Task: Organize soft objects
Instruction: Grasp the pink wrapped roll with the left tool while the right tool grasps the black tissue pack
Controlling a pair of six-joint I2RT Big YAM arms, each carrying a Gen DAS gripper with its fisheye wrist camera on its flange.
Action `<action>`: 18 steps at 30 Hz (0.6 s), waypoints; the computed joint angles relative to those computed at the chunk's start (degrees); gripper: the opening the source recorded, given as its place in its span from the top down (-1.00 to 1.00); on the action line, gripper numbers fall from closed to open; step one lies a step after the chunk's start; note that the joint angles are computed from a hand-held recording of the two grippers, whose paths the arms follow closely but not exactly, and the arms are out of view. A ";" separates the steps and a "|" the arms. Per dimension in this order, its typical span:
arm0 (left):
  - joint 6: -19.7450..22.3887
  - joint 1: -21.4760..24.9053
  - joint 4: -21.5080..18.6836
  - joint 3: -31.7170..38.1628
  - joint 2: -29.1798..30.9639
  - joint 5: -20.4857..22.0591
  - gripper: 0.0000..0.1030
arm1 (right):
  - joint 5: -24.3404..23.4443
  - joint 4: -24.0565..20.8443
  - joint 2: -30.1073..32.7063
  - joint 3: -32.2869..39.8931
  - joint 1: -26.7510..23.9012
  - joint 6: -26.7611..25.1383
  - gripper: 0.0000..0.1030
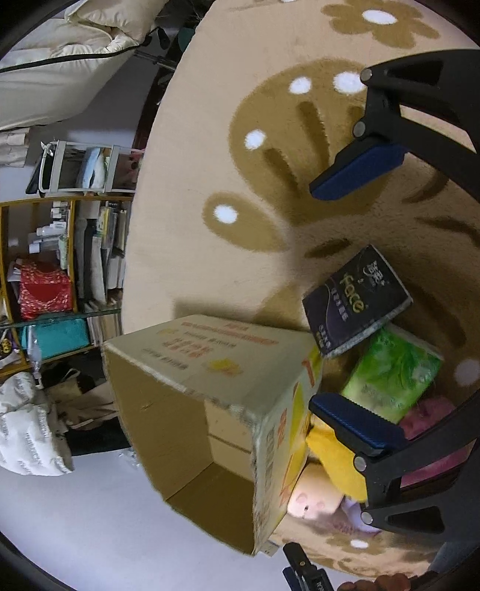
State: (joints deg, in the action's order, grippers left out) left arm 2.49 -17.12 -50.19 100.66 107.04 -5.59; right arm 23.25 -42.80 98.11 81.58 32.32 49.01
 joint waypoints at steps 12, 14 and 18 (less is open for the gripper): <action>-1.84 0.73 -10.23 5.97 7.18 -1.16 -0.99 | -5.44 -1.21 2.88 0.92 -2.43 -0.80 -1.00; -1.75 0.68 -11.08 6.46 7.97 -1.57 -0.99 | -6.35 -1.32 3.21 0.97 -2.70 -1.27 -1.00; -1.95 0.83 -11.92 7.21 8.93 -0.93 -0.99 | -6.95 -2.37 4.39 2.03 -2.89 -1.86 -0.94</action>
State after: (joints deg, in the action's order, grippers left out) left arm 0.54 -16.29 -62.12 107.87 115.97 -6.52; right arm 16.30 -45.17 102.51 83.61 29.43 47.16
